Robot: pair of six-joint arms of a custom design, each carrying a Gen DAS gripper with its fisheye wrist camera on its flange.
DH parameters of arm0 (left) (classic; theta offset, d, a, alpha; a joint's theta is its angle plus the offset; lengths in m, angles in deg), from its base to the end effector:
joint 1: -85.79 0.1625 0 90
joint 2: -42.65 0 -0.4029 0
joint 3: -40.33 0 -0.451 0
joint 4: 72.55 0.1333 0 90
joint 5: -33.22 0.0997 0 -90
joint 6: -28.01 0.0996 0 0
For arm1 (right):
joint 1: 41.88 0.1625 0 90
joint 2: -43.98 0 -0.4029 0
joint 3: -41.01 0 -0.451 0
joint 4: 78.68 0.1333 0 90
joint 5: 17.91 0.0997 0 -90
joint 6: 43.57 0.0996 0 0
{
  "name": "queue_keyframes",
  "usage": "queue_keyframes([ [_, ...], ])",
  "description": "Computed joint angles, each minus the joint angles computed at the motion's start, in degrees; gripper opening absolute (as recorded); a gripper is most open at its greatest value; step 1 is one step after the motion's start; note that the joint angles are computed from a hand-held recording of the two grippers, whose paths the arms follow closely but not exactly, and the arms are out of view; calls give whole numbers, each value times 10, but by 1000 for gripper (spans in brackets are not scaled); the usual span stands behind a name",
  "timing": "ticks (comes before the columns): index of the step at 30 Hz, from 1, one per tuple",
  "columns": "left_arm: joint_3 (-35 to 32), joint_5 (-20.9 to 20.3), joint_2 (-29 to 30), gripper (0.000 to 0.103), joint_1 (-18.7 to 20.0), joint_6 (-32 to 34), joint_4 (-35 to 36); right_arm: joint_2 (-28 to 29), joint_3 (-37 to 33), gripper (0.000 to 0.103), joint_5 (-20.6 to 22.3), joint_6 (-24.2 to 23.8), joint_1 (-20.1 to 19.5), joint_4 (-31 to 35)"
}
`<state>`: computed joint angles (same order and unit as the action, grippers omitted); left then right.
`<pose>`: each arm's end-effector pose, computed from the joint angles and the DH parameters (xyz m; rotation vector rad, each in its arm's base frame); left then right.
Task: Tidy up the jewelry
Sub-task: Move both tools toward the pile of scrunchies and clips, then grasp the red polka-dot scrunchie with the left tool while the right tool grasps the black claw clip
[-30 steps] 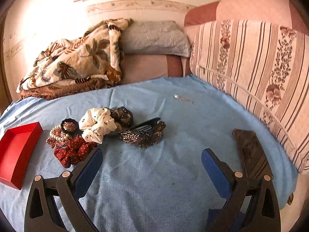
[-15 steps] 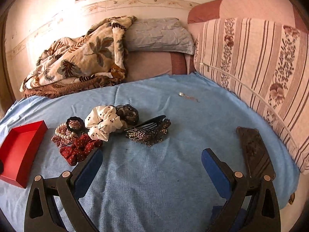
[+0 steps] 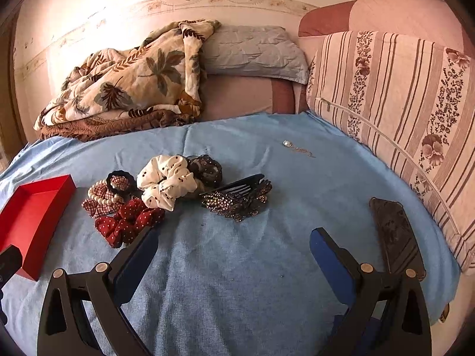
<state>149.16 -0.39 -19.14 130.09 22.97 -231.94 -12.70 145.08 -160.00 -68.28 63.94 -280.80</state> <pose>-0.2862 -0.5815 0.1744 0.5569 2.1871 -0.9161 0.2229 -0.5860 0.2313 0.1068 -2.0004 1.1366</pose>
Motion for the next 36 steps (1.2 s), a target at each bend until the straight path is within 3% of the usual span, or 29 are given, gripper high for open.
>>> queue_keyframes([
  [9, -14, -11, 3, 103, 20, -9, 22, -4, -1, 103, -2, 31, -6, 40],
  [13, -21, -22, -5, 103, 31, -12, 31, -20, 0, 103, 16, 75, -17, 93],
  [19, -59, -80, -3, 103, 48, -30, 68, -30, -26, 103, 44, 98, -37, 173],
  [24, -108, -105, 39, 103, 51, -16, 87, -19, -70, 103, 61, 65, -57, 200],
  [28, -147, -126, 80, 103, 54, 1, 101, -21, -94, 101, 88, 67, -74, 231],
  [33, -195, -135, 135, 100, 64, 11, 124, -40, -100, 100, 134, 132, -94, 292],
  [36, -225, -151, 161, 90, 73, 6, 152, -45, -102, 99, 164, 163, -103, 318],
])
